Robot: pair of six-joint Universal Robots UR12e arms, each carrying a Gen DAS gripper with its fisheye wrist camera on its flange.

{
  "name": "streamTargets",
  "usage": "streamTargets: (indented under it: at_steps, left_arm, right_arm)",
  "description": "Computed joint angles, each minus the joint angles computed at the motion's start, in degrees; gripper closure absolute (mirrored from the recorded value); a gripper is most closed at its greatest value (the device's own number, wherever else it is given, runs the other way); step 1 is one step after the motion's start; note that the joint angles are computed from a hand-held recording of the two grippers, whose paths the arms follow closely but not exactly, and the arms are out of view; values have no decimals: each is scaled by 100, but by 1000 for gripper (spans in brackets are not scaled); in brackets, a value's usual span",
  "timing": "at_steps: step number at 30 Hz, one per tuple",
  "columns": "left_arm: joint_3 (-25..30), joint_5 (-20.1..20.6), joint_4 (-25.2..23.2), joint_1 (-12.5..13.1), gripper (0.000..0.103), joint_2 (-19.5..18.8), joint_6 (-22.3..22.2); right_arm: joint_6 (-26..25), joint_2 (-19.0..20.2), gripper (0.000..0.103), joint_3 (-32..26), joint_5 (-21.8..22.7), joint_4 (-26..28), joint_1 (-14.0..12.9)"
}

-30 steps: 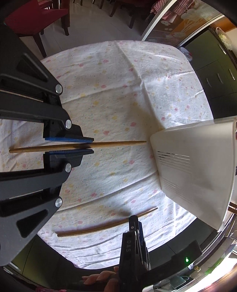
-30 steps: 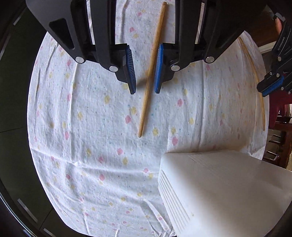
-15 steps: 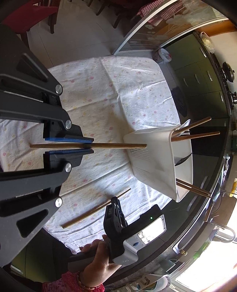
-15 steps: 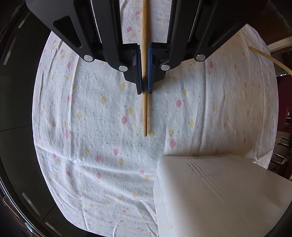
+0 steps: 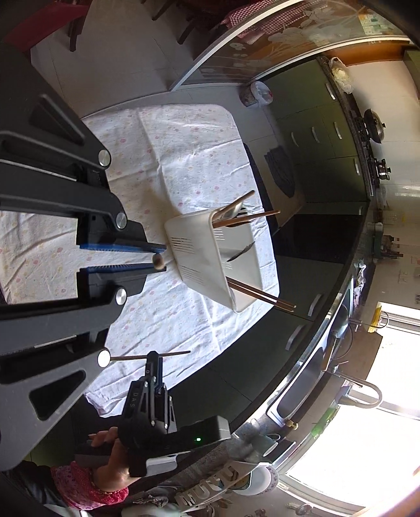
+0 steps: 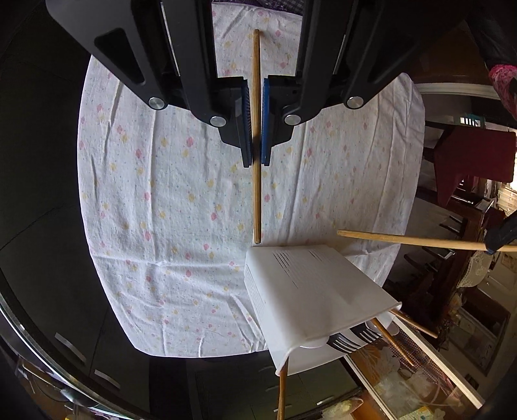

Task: Organize utensils
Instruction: 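Lift the chopsticks over the caddy and release them in with both tools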

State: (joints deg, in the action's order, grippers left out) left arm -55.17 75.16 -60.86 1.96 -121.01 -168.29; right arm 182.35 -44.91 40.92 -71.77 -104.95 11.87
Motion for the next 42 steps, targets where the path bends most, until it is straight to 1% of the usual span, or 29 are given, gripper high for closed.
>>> streamTargets:
  at_steps: [4, 8, 17, 20, 25, 31, 33, 34, 35, 38, 40, 42]
  left_arm:
    - [329, -100, 190, -18, 97, -89, -208]
    - [715, -72, 401, -45, 97, -221, -400]
    - [1679, 173, 688, -109, 97, -757, -888]
    - [1933, 362, 686, -159, 97, -960, -883]
    - [2272, 563, 323, -217, 97, -1283, -809]
    - [2352, 786, -183, -257, 97, -1509, -602]
    - [2319, 813, -302, -250, 92, -1535, -577]
    - [2291, 794, -341, -242, 87, -1534, -573]
    - [2218, 755, -331, -228, 84, -1502, -585]
    - [1937, 494, -181, -154, 83, -1334, -639]
    - [1625, 315, 103, -107, 81, -1139, -672]
    - [1294, 122, 385, -60, 75, -928, -681]
  right_arm:
    - [-54, -222, 97, 310, 189, -240, -52]
    - [-90, -415, 97, 626, 359, -503, -99]
    - [-165, -542, 97, 846, 488, -755, -146]
    - [-161, -584, 97, 896, 501, -835, -152]
    - [-182, -632, 97, 914, 556, -926, -169]
    - [-172, -667, 97, 798, 570, -1107, -178]
    - [-161, -648, 97, 679, 545, -1167, -170]
    - [-153, -637, 97, 615, 531, -1211, -164]
    - [-149, -617, 97, 526, 514, -1240, -158]
    - [-91, -512, 97, 169, 470, -1322, -140]
    - [-1, -384, 97, -177, 454, -1354, -133]
    - [145, -210, 97, -604, 445, -1418, -130]
